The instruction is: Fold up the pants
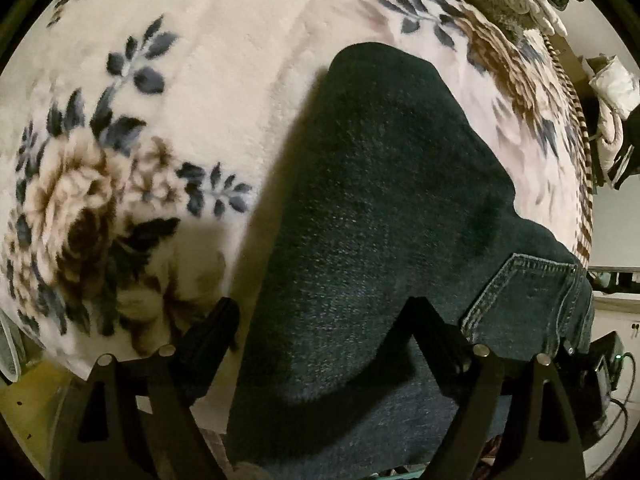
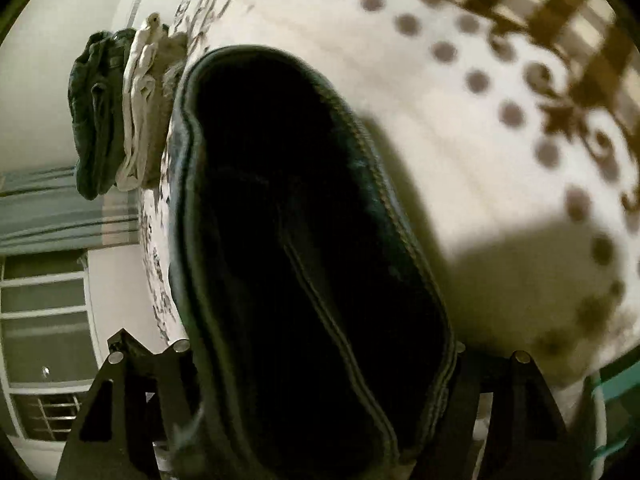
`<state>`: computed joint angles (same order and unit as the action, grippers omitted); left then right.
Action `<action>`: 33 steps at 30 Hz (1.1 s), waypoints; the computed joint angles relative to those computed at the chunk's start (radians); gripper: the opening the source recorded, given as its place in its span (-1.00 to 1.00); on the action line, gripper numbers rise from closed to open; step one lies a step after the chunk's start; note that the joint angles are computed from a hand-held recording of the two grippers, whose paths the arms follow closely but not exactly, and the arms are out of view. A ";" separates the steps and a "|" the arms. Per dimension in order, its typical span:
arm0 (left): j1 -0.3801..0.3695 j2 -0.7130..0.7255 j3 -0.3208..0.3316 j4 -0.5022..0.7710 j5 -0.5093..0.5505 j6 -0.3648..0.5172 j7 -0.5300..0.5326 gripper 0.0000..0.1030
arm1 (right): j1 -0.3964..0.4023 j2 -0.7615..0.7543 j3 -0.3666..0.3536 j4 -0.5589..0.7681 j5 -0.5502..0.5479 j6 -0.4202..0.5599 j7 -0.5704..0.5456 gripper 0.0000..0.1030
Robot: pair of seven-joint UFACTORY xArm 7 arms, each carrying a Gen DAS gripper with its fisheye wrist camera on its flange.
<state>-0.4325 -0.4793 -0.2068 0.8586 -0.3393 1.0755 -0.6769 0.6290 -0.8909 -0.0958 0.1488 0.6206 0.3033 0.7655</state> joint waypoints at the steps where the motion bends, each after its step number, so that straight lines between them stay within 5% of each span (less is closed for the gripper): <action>1: -0.002 -0.003 -0.002 -0.009 -0.003 -0.007 0.000 0.69 | -0.017 -0.025 0.008 -0.006 -0.004 0.000 0.002 0.17; 4: -0.005 0.001 -0.004 -0.010 -0.004 -0.013 0.000 0.69 | -0.019 -0.014 0.017 0.007 -0.038 -0.005 0.000 0.07; 9: -0.007 0.016 0.005 -0.005 -0.015 -0.029 0.017 0.81 | 0.187 0.031 -0.177 -0.036 0.068 -0.204 -0.091 0.54; 12: -0.005 0.041 0.000 0.001 -0.018 -0.060 0.006 0.81 | 0.194 0.119 -0.182 0.027 0.032 -0.168 -0.102 0.51; 13: -0.008 0.040 0.002 -0.003 -0.022 -0.072 0.015 0.79 | 0.164 0.137 -0.148 0.040 0.025 -0.149 -0.082 0.45; 17: -0.007 0.023 -0.001 0.007 -0.009 -0.094 0.017 -0.18 | 0.034 0.123 -0.005 0.059 -0.025 -0.060 -0.015 -0.05; 19: -0.011 -0.002 0.008 0.009 -0.030 -0.100 0.010 -0.48 | -0.012 0.115 0.031 0.085 -0.054 -0.012 0.003 -0.16; 27: 0.003 0.029 -0.013 0.179 0.060 0.016 0.005 -0.61 | -0.136 -0.043 0.127 0.126 -0.134 0.201 0.083 -0.30; 33: 0.026 0.097 -0.020 0.396 0.121 0.135 0.025 -0.61 | -0.185 -0.118 0.112 0.248 -0.187 0.357 0.069 -0.30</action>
